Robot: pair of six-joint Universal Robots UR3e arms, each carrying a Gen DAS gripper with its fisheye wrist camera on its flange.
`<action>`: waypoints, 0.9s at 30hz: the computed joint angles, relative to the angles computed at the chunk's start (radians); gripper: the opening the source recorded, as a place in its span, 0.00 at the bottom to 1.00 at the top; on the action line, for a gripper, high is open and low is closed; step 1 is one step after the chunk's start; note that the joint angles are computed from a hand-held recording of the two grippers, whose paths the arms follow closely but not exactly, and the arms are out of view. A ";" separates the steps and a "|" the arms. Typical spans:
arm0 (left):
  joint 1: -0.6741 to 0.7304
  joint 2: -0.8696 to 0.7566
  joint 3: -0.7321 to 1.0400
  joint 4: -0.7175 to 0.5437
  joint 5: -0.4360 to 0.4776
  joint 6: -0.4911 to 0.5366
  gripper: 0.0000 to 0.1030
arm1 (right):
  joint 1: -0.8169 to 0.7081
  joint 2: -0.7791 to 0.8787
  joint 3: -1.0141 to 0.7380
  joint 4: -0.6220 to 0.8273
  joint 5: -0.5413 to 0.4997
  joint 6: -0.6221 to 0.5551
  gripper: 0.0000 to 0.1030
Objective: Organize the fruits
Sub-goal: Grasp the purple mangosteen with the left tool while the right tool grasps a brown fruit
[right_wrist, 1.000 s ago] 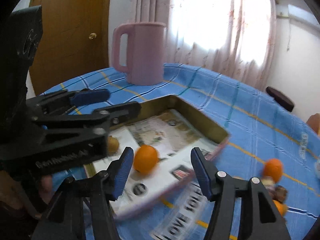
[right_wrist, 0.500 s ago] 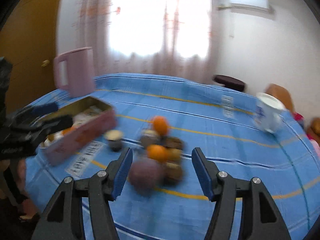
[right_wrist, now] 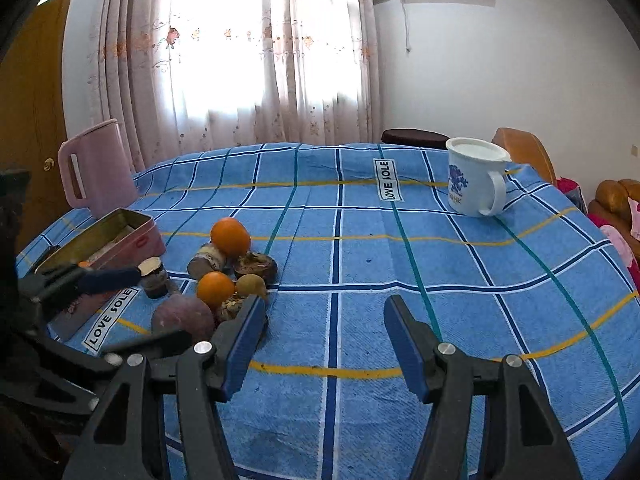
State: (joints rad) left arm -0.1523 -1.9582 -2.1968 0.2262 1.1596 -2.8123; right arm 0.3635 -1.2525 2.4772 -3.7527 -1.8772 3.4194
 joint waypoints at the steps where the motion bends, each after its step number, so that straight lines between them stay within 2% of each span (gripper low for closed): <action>1: 0.005 -0.001 0.013 -0.039 -0.015 0.004 0.80 | -0.002 0.003 -0.002 0.000 0.003 0.001 0.62; 3: 0.014 -0.005 0.037 -0.111 -0.049 0.014 0.62 | -0.005 0.006 -0.013 0.011 0.011 0.003 0.62; 5: 0.021 -0.005 0.048 -0.161 -0.064 0.028 0.51 | -0.008 0.014 -0.025 0.016 0.025 0.002 0.62; 8: 0.061 0.008 0.008 -0.143 -0.116 0.032 0.51 | -0.003 0.022 -0.060 0.050 0.045 0.001 0.62; 11: 0.112 0.033 -0.063 -0.057 -0.148 0.024 0.51 | 0.004 0.032 -0.096 0.087 0.087 -0.016 0.62; 15: 0.155 0.064 -0.128 0.064 -0.149 0.011 0.51 | -0.007 0.042 -0.148 0.175 0.172 -0.041 0.62; 19: 0.171 0.061 -0.127 0.090 -0.146 -0.003 0.51 | -0.008 0.058 -0.213 0.299 0.217 -0.072 0.61; 20: 0.172 0.055 -0.121 0.085 -0.149 -0.004 0.51 | -0.009 0.063 -0.229 0.331 0.227 -0.079 0.60; 23: 0.179 0.057 -0.127 0.089 -0.156 -0.002 0.51 | -0.017 0.070 -0.249 0.377 0.247 -0.083 0.40; 27: 0.175 0.051 -0.140 0.125 -0.150 -0.007 0.51 | -0.024 0.063 -0.221 0.331 0.270 -0.092 0.39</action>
State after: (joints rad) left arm 0.0228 -1.9068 -2.3370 0.3512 1.0096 -2.8190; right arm 0.3394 -1.1898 2.2560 -3.4218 -1.6071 3.3270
